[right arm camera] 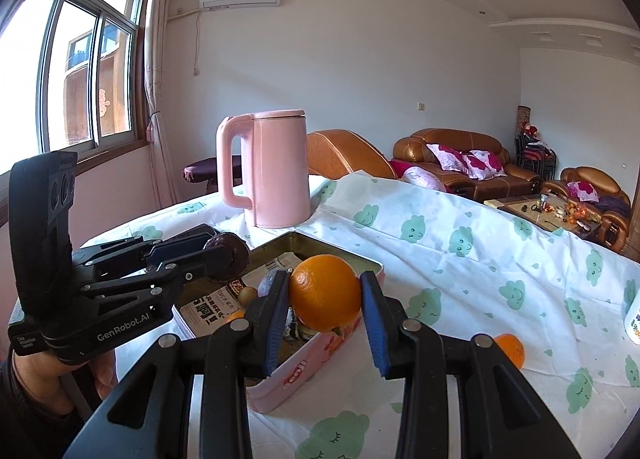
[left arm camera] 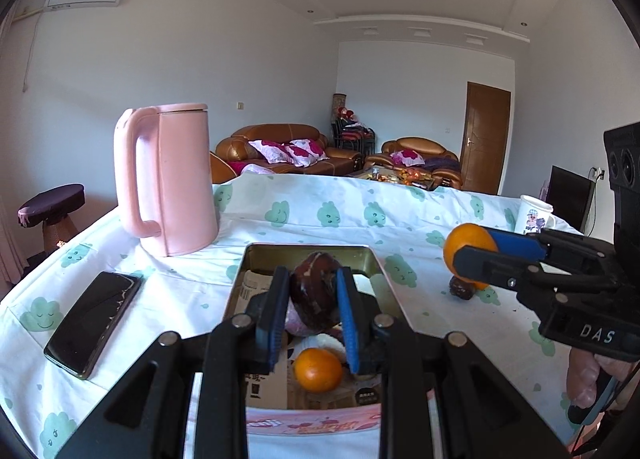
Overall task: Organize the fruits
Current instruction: 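Carry the brown fruit and orange over the pink tin with both tools, then release both fruits into the tin by opening both tools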
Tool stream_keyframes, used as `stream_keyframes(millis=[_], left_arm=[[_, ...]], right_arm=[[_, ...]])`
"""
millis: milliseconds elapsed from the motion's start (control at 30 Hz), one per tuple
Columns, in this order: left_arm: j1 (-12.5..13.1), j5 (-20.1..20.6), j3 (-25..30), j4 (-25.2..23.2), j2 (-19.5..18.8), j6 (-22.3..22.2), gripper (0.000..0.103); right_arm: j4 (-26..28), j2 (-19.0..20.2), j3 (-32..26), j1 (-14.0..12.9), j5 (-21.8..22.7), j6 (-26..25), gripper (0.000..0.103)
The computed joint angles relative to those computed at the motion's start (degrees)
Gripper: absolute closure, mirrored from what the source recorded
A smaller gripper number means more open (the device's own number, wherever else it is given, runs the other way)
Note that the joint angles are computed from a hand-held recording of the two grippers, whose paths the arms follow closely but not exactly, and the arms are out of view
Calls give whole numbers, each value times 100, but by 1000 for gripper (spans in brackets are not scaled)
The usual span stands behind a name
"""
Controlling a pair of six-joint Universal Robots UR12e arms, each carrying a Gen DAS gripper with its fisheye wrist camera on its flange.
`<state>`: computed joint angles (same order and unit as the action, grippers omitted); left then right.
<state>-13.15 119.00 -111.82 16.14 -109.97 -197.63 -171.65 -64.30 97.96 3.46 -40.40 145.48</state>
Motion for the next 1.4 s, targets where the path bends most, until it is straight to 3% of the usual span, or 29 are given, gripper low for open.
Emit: stream_keyframes(millis=[533,967,1033,1100,1133,1267,1400], left_arm=[[230,-144,-370,-547,201,-565,77],[197,-63,-357,-712,182,-504,77],[185,-86,-340,-723,175,-461,71],[128,112,-299,-728,136,-454,44],[104,218,-284,-707,119,-459,38],[86,203,-266,-528,122,-426,33],[-1,289,-136,-340,47,-339,17]], right_arm=[[772,121,-115,392,-701,-344,65],[1053,94,-137,445,-931,-505,65],[1011,95,-129,419,-875,-422,61],[934,90,-107,391,-851,-350,49],[879,84,-93,369,-834,-310,47],[650,60,-80,204,-771,-187,47],[352,173,-277,2,-1150,294,46]])
